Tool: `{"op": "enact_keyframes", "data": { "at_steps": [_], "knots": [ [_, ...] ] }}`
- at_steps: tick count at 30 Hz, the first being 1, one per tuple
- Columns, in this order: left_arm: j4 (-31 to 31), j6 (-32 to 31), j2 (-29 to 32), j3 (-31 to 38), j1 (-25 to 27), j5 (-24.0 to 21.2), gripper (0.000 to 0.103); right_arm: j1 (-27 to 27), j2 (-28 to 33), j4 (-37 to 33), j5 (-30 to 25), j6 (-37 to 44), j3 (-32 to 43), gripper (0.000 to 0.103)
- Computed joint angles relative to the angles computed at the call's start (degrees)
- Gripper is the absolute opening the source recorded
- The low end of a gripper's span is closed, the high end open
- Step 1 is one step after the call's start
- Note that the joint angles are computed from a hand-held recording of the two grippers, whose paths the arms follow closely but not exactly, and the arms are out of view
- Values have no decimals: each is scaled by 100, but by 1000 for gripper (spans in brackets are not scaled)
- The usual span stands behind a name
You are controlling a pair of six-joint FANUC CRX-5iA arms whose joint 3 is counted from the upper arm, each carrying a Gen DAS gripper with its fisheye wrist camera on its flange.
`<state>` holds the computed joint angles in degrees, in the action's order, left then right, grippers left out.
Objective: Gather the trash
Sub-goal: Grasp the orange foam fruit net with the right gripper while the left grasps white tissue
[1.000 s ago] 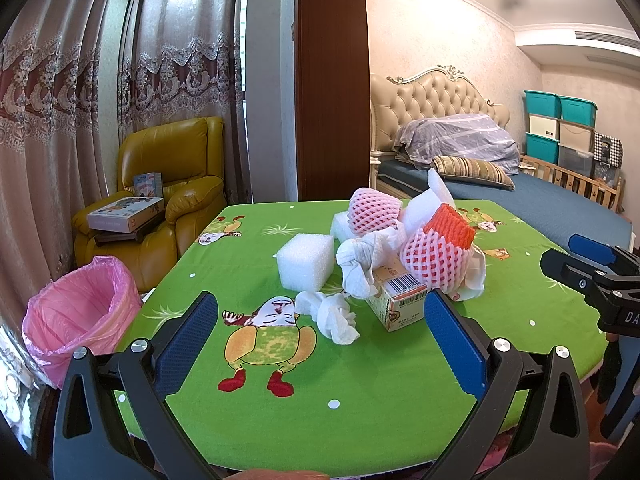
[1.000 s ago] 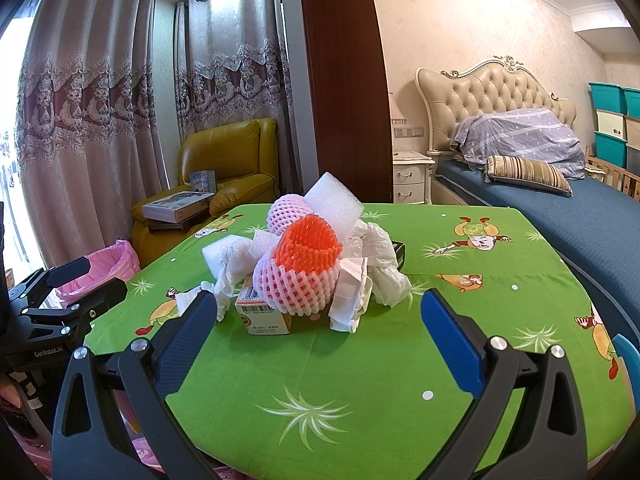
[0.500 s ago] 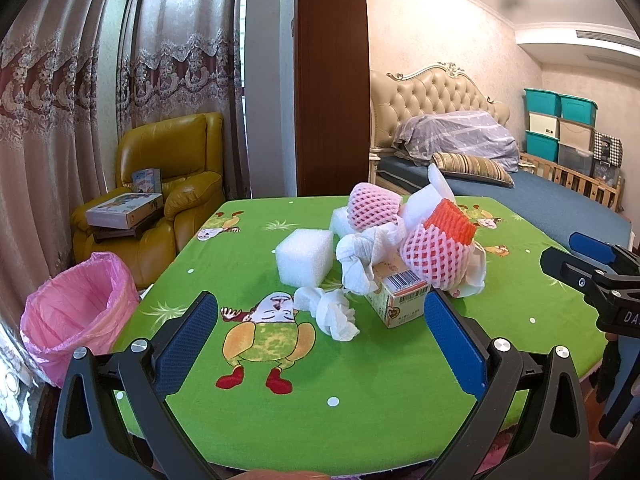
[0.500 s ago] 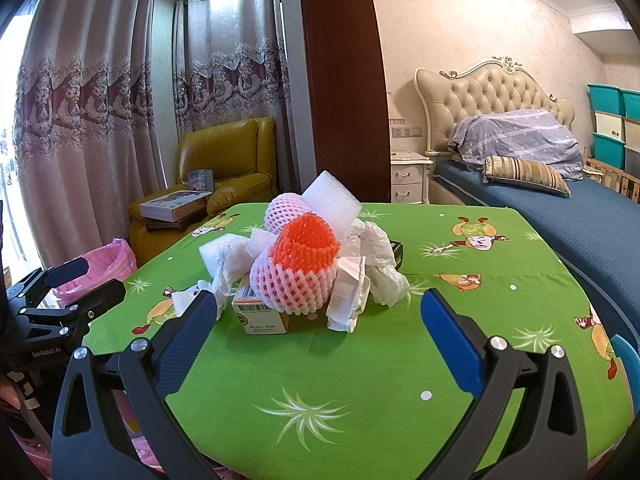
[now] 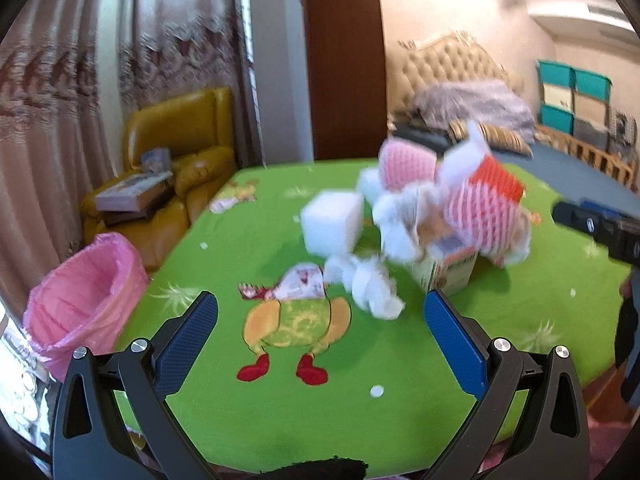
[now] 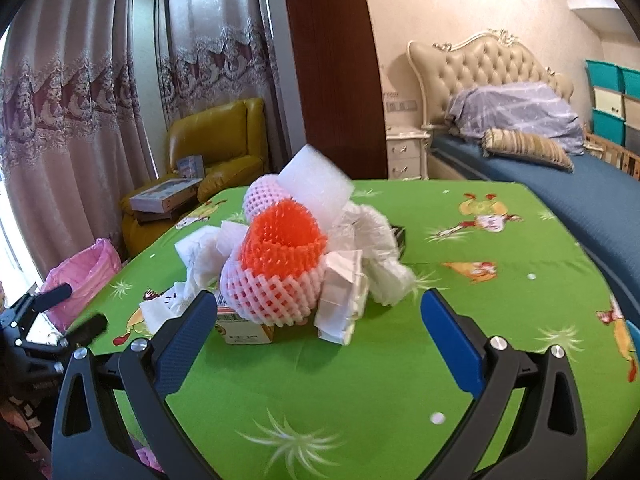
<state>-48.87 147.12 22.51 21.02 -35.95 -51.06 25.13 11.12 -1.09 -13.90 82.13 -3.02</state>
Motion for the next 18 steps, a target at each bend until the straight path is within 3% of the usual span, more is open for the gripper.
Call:
{"op": "enact_keyframes", "data": {
  "at_steps": [2, 4, 7, 9, 11, 15, 18],
  "knots": [
    [259, -162, 53, -16, 136, 37, 97, 35, 167, -347, -186, 374, 283, 99],
    [754, -515, 49, -149, 358, 288, 96, 96, 331, -445, -276, 543, 489, 91],
    [690, -440, 48, -264, 397, 423, 96, 144, 624, -581, -642, 671, 920, 75],
    [526, -263, 30, -327, 373, 497, 96, 169, 804, -663, -860, 739, 1177, 74],
    [897, -618, 22, -392, 513, 741, 96, 215, 943, -503, -874, 616, 1280, 72],
    [1259, -1075, 187, -226, 627, 963, 96, 207, 1009, -555, -814, 686, 1331, 49],
    [1583, -1351, 362, -57, 715, 1116, 84, 184, 894, -613, -581, 856, 1165, 40]
  ]
}}
